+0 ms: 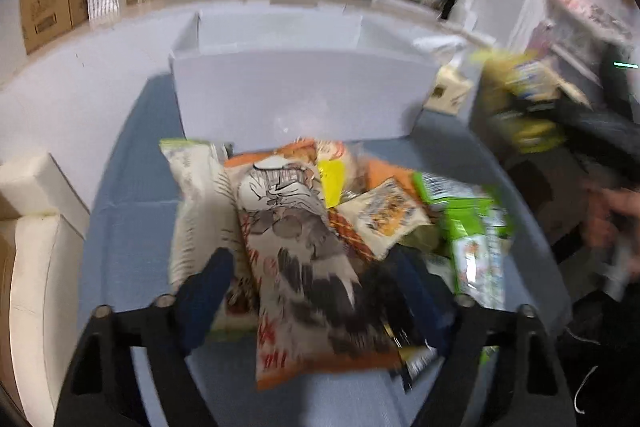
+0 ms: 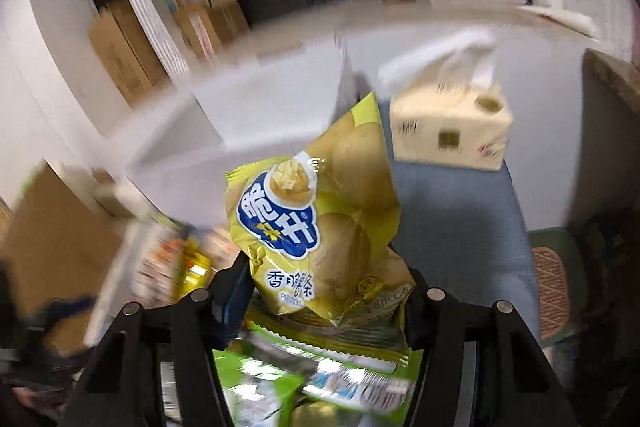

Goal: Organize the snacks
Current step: 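Grasp the yellow potato chip bag with the right tool while the left tool grasps the printed chip bag, then lift both bags and drop them into the white box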

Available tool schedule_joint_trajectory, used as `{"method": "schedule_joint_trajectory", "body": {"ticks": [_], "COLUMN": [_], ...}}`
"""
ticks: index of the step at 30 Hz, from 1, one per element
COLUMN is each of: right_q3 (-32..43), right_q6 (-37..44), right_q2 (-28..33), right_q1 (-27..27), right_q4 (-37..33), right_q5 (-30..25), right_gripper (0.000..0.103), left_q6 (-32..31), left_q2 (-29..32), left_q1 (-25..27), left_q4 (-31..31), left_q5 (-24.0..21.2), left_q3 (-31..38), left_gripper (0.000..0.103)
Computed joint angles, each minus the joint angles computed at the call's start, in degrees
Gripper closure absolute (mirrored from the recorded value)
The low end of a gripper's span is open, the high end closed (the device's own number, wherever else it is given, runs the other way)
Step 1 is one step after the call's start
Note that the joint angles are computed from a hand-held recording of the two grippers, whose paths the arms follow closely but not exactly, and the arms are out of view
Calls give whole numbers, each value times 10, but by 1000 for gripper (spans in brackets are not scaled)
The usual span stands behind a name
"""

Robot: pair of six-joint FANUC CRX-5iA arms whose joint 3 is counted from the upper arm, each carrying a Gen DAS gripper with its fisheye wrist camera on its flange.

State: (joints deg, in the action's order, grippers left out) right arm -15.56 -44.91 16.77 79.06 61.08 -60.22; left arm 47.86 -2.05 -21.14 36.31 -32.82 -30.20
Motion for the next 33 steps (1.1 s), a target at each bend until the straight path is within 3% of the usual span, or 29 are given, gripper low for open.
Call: {"method": "schedule_joint_trajectory", "body": {"ticks": [2,4,6,9,16,18,21,25,30,33], "right_q3": [10,12,16,19,47,61,79,105,171,223], "right_q6": [-6,-17,-28,-35,-24,2,33,80,180,250], "right_q2": [-5,-3,4,9,34,38,41,39,61,88], "right_q1": [22,47,69,85,56,41,17,-32,-90,-121], "right_q4": [17,30,40,40,39,35,33,34,-11,-53], "right_q5": [-33,-59,-75,-67,-29,-24,-20,6,23,21], "right_gripper": [39,39,39,39,39,39,39,39,39,39], "left_q6": [78,116,130,34,-190,-201,-215,-168,-35,11], "left_q2": [33,51,52,30,-46,-46,-23,35,136,186], "left_q1": [-10,-18,-20,-12,-13,-5,-9,-4,0,-5], "left_q4": [-80,-121,-131,-24,237,254,269,229,94,41], "left_q5": [-5,-5,6,28,59,41,55,53,27,16], "left_q3": [41,61,60,15,-66,-48,-5,82,228,294], "left_gripper": [25,38,60,67,67,67,67,67,67,67]}}
